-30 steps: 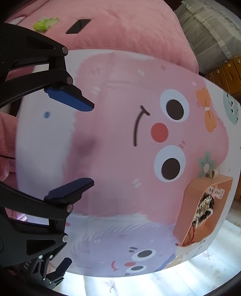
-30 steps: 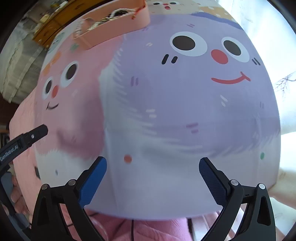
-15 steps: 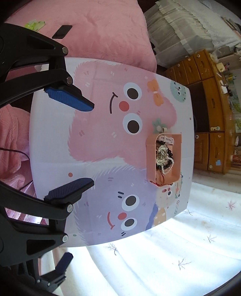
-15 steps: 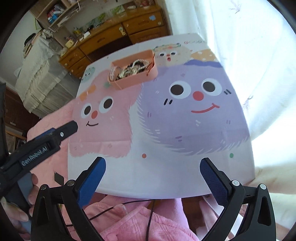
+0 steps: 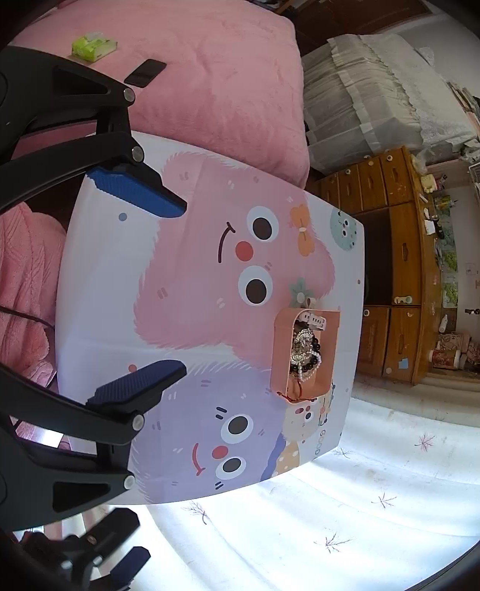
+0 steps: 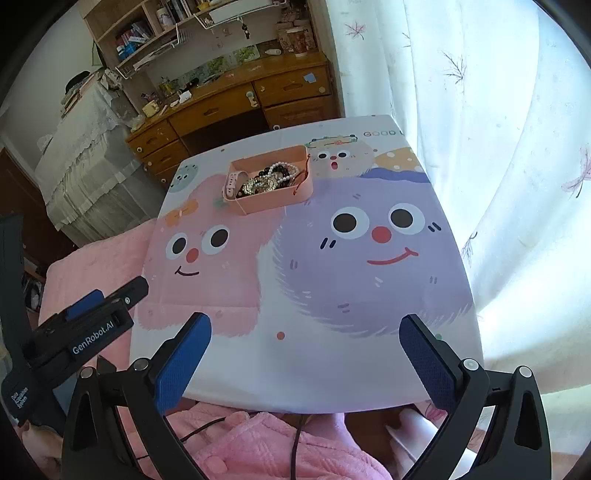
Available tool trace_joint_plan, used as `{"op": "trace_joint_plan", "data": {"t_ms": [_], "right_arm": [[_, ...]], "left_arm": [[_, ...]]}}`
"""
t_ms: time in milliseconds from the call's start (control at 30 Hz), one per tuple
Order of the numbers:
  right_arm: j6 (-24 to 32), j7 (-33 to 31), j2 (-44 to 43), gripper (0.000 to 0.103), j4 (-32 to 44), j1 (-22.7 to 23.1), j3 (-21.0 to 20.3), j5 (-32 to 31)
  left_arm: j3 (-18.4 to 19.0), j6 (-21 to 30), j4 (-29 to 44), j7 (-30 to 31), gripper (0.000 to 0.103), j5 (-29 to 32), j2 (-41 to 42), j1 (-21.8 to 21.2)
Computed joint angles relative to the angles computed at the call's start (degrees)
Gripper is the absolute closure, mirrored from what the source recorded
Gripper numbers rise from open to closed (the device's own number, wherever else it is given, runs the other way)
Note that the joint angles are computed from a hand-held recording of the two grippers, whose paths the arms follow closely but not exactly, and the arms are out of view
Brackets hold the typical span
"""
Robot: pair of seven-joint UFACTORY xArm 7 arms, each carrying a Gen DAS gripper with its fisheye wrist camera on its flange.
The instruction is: Organize jewelry
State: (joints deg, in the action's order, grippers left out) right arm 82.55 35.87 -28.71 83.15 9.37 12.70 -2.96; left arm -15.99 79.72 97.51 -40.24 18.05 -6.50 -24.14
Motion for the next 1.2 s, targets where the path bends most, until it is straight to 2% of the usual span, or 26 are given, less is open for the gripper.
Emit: {"op": "trace_joint_plan", "data": {"t_ms": [100,200,267,300,700,900,1200], "right_arm": [[0.25,-0.66,1.41,0.000,1.27,0.21,-0.27,0.37],[0.49,-1.97,3.05,0.000,2.29,0.83,-0.34,0.64],[0.39,-3.02,4.25,0.000,3.04,1.33,-0.25,0.59],[0.30,-3.38,4.89,0.000,3.49,1.56,-0.16,0.55],[-2.15,-4.51,6.81,0.000,4.21,2.69,-0.52,0.27],[-2.54,-5.43,6.99,0.000,4.62,2.86,-0.56,-0.36],[-2.15,-5.85,6.22,0.000,4.25,2.33,-1.16,-0.10]], "left_arm": [[0.11,0.44,-0.25,-0.36,0.022,-0.10,-0.15,0.12],[0.33,0.20,-0.80,-0.57,0.014,-0.26,-0.48,0.39],[0.44,0.11,-1.10,-0.81,0.004,-0.60,-0.65,0.61],[0.53,-0.19,-1.31,-0.77,0.002,-0.95,-0.71,0.70],[1.00,-1.66,0.09,1.78,0.001,-2.46,0.96,0.73],[1.42,-3.64,0.04,2.79,0.001,-4.23,1.19,0.51],[1.05,-4.61,1.15,3.43,0.001,-3.77,2.10,-0.36]]}}
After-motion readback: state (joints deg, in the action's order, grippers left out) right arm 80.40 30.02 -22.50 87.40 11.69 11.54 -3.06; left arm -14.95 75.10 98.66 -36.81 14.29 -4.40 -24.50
